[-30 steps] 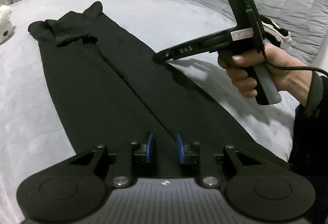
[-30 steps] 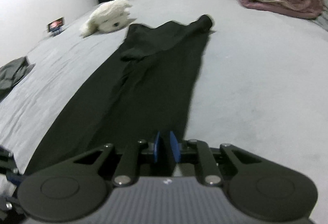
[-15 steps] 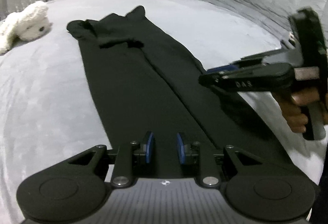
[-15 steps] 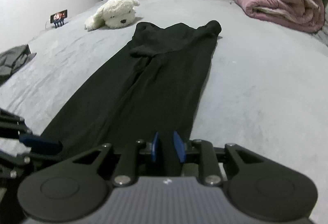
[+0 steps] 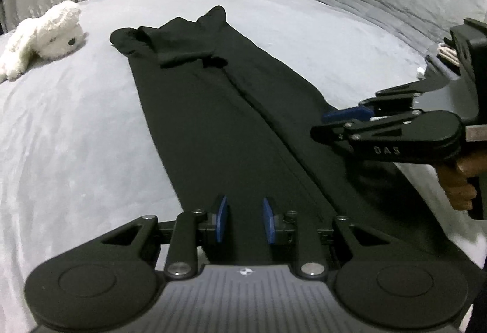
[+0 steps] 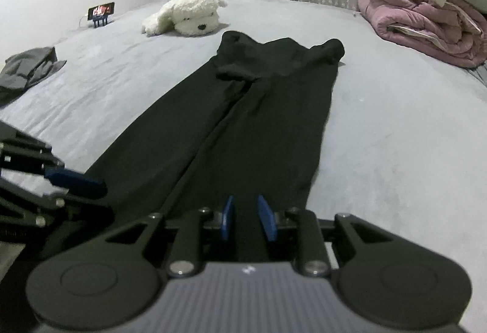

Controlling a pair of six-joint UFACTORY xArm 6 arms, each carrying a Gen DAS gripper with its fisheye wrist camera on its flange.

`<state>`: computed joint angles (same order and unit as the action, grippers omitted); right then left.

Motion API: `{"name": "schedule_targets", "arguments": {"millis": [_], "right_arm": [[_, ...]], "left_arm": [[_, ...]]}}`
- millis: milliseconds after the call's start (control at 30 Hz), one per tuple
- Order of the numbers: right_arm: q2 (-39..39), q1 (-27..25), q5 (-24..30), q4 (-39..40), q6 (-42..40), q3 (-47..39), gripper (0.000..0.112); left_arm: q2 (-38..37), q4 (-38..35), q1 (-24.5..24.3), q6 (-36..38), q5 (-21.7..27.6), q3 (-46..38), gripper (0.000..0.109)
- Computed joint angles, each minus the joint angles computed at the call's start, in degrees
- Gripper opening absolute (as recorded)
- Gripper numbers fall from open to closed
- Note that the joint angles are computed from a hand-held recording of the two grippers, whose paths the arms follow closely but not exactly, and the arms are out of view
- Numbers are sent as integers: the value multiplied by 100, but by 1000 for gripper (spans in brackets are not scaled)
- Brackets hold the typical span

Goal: Fold clothes

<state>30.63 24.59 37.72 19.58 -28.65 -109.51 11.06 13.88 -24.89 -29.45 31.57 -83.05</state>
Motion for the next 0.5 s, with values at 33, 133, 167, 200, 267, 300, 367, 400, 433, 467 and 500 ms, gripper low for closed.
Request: {"name": "schedule_targets", "arguments": {"millis": [33,133,167,200,267,300,367,400,433,467,500], "right_arm": [[-37,8,-16,-27,2,57,22],[-134,10,-6,-34,67,164,22],[-165,8,5,-10,68,190,22],[-211,8,-4,2,69,243,22],[-322,7,-39,20,65,385,22],[-373,-2,-31,81,16,444,22],[-467,-18,35,177,-23,560,22],[-500,-22,68,181,-1,612,22],[-531,-20,66,149,33,671,23],[-561,-16,38,118,50,728,23],[-590,-13,4,97,52,778,23]], "left_arm": [[-29,47,-4,-47,-3,34,24],[-129,183,-3,-212,-36,150,24],[-163,230,4,-277,-47,189,24],[-197,276,10,-341,-57,228,24],[-252,350,22,-423,-87,307,24],[-270,367,29,-441,-104,343,24],[-282,325,43,-451,-140,389,24],[-292,291,47,-466,-158,411,24],[-302,256,52,-481,-175,433,24],[-311,224,52,-493,-182,448,24],[-326,219,44,-497,-180,465,24]]}}
